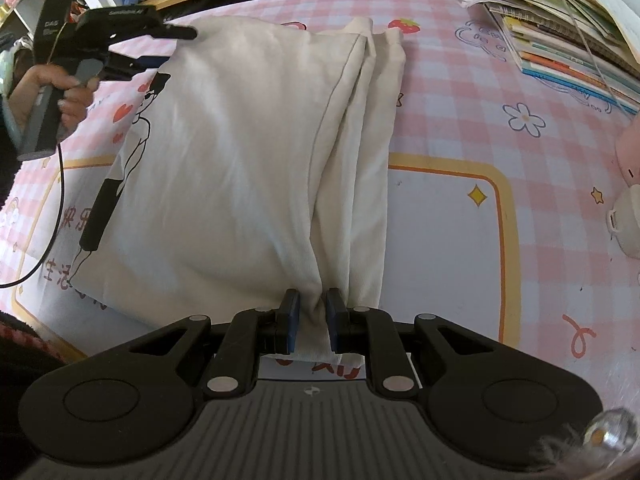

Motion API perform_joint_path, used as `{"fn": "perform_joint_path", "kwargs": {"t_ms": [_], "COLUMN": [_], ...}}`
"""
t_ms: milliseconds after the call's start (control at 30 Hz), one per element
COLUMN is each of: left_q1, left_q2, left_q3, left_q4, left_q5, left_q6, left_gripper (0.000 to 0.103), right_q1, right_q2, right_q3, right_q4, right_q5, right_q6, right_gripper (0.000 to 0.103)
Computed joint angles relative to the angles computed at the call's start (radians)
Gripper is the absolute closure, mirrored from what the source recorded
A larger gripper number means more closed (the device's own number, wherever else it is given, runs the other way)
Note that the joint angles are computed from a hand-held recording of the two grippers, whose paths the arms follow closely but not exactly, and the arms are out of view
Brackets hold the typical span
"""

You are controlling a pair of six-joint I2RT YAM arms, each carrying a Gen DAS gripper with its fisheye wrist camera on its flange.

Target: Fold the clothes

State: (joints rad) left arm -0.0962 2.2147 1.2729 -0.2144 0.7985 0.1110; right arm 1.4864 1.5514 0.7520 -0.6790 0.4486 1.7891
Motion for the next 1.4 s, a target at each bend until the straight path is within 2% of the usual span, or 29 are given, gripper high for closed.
{"fn": "perform_joint_path", "kwargs": {"t_ms": [100,200,267,400,433,600,767,833,900,967,1100,1400], "left_q1": [-0.025,-0.059,-0.072,-0.108,-0.11,-0.054,0.019,0.038,0.045,0.044,0.071,0.159], "left_q2": [0.014,0.018,0.01,-0.042,-0.066,-0.259,-0.481,-0.575,-0.687,-0.772,-0.882,-0.971], "left_q3": [0.024,0.044,0.042,0.015,-0.006,-0.205,-0.46,-0.57,-0.676,-0.744,-0.822,-0.919], "left_q4": [0.023,0.038,0.044,0.084,0.105,0.193,0.193,0.199,0.191,0.173,0.117,0.002], "left_q5": [-0.035,-0.108,-0.15,-0.285,-0.307,-0.213,-0.173,-0.189,-0.235,-0.276,-0.268,-0.251], "left_q6": [-0.044,-0.031,-0.004,0.011,0.015,0.101,0.258,0.34,0.415,0.439,0.422,0.44], "left_gripper": [0.052,0.068,0.068,0.047,0.047,0.034,0.028,0.027,0.024,0.02,0.014,0.015], "right_q1": [0.003,0.011,0.016,0.027,0.028,0.035,0.023,0.02,0.022,0.022,0.016,0.095], "right_q2": [0.001,0.008,0.012,0.016,0.019,0.017,0.068,0.091,0.084,0.065,0.04,-0.013], "right_q3": [-0.001,0.001,0.002,0.006,0.009,0.003,0.071,0.111,0.126,0.123,0.102,0.001], "right_q4": [0.002,0.002,0.001,-0.006,-0.009,-0.003,-0.068,-0.111,-0.139,-0.16,-0.188,-0.156], "right_q5": [0.002,0.009,0.015,0.026,0.028,0.041,0.057,0.08,0.118,0.139,0.126,0.077], "right_q6": [0.005,0.018,0.028,0.045,0.044,0.042,-0.003,-0.031,-0.043,-0.045,-0.035,0.115], "right_gripper": [0.089,0.089,0.089,0.089,0.089,0.088,0.087,0.083,0.068,0.05,0.037,0.037]}}
